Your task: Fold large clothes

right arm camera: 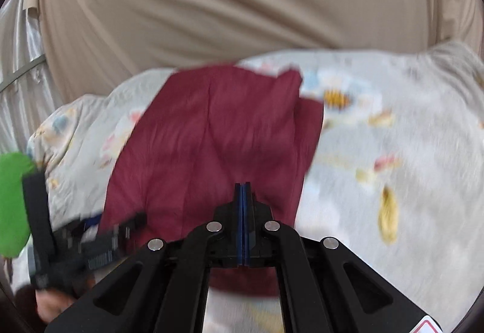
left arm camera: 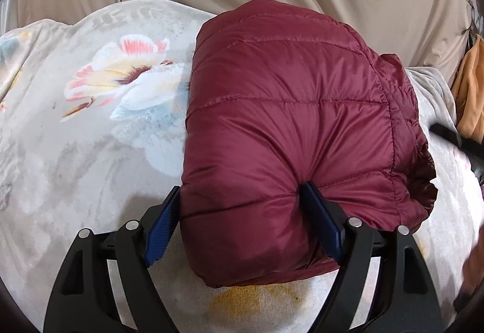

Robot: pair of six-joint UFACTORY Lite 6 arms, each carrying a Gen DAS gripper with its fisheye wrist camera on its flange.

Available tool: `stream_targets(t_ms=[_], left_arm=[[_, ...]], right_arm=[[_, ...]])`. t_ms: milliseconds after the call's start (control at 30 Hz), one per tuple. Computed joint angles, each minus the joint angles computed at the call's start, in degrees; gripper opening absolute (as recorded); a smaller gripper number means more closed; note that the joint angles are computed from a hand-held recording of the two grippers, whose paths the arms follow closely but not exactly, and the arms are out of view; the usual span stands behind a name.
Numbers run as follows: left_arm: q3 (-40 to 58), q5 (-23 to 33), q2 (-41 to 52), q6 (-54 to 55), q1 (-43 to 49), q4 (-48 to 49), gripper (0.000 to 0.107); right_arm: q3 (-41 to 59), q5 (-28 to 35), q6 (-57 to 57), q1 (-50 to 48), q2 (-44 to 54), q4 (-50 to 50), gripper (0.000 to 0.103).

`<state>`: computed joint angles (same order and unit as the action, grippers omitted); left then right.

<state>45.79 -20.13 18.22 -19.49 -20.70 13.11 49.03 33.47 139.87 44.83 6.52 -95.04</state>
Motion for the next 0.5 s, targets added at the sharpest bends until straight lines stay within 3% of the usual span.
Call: stream_targets(t_ms=[133, 233, 300, 400, 500], left_arm=[[-0.36, 0.17, -0.47, 0.2, -0.11, -0.17, 0.078], [-0.43, -0.33, -0.36, -0.92, 0.14, 1.5, 0.081], [-0.22, -0.73, 0.03, -2.6, 0.36, 3.79, 0.082], [0.1, -0.24, 0.47, -1.75, 0.17, 2.66, 0.083], [0.43, -0.46, 0.62, -6.89, 1.57, 8.06, 0.083]], right_arm=[[11.46, -8.61, -5.47, -9.8, 9.07, 1.36, 0.0], [17.72, -11.05, -7.02, -12.75, 19.94, 1.52, 0.0], [18.23, -8.18, -4.17, -11.52, 23.29, -1.87, 0.0], [17.99, -5.74, -10.54, -9.34, 21.17, 5.8, 0.0], [9.45, -4.23, -4.34, -5.39, 11.36, 2.81, 0.0]])
